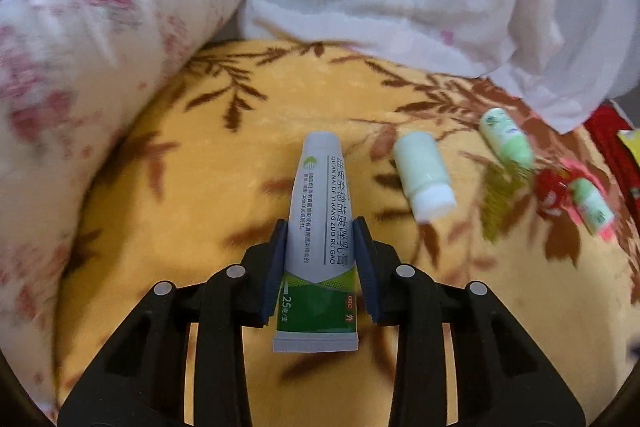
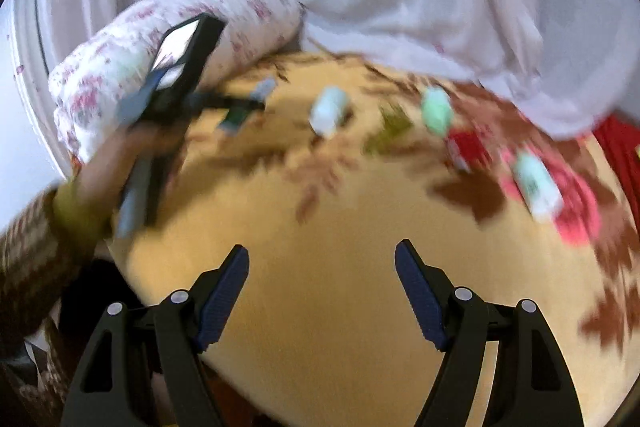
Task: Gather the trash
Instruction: 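Grasp the white-green toothpaste tube with the left tool, then grasp the pale green bottle with white cap with the right tool while the left tool holds the toothpaste, then move both tools over the orange bin and open them to drop the items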
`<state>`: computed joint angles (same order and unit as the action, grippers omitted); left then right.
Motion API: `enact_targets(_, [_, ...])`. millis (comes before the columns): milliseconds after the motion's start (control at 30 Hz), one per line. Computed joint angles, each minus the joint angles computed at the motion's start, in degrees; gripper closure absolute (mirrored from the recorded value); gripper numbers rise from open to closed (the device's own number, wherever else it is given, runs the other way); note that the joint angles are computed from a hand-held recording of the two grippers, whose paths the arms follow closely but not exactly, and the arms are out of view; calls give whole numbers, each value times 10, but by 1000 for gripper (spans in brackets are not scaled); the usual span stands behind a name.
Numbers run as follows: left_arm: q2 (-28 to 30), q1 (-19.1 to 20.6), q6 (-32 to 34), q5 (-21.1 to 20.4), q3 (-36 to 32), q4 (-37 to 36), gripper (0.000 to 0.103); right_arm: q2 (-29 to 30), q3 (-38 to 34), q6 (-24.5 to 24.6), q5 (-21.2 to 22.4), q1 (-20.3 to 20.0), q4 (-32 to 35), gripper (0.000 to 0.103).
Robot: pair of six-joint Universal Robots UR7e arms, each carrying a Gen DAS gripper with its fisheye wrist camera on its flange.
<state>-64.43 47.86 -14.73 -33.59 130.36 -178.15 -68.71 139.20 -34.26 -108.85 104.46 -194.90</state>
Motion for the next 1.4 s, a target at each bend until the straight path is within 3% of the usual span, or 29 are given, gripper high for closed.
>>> enact_targets(200, [-88,-66,-53,14,109,15,70,139,-168,11,-32,21,27,29])
enact_targets(333, [-124,-89,-81,17,151,24,70,217,-282,52,-56,19,92,29])
enact_targets(500, [-157,-101,-95,11,179,34,70,312,-390,62,-142,26,110,29])
enact_targets(600, [-167,-104,-96,5,188,39,70,338,-426,83,-167,21,140,37])
enact_targets(700, [-169,-105,-98,-1,195,36,70,354,-450,95,-190,19,171,60])
enact_targets(733, [-170,-106,-101,-5,197,35,70,352,-447,97,-189,19,166,60])
enact_targets(867, [-183,-118,-115,-16,206,52,70,316,-385,63,-174,29,106,61])
enact_targets(1067, [-241,-184,-166,-50,236,146,70,156,-178,43,-99,48,58,61])
enact_targets(1267, [-312,-266,-257,-145,276,290,70,-43,40,47,-64,55,96,61])
enact_targets(1400, [-296,-294,-284,-232,296,307,70,-146,141,67,-54,17,166,61])
